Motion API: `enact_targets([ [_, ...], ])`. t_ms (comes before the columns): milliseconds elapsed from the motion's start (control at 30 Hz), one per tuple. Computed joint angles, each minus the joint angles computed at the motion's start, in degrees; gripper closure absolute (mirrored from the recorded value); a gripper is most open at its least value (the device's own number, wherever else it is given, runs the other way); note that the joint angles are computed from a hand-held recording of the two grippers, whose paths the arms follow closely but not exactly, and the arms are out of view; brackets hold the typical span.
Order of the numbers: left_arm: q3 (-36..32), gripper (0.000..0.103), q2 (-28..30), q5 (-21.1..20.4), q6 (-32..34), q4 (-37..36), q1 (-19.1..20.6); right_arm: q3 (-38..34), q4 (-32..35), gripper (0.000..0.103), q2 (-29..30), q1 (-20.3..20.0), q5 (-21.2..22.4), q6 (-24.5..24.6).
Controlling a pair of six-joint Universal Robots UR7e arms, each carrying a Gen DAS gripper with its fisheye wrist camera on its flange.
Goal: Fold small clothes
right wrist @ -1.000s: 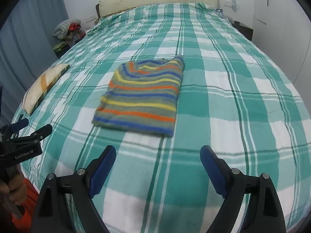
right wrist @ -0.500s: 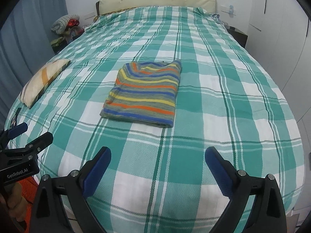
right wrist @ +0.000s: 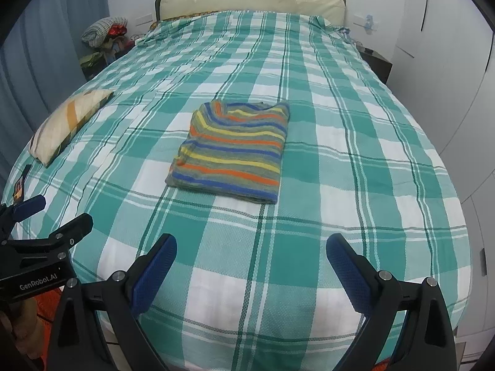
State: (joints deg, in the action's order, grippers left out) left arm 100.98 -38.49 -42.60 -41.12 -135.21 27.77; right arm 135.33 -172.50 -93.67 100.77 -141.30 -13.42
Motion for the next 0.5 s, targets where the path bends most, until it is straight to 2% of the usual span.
enact_targets([
  [500, -1.3, 0.002, 0.4, 0.5, -0.4, 2.4, -0.8, -0.2, 1.6, 0.006, -0.1, 0.8, -2.7, 1.3],
])
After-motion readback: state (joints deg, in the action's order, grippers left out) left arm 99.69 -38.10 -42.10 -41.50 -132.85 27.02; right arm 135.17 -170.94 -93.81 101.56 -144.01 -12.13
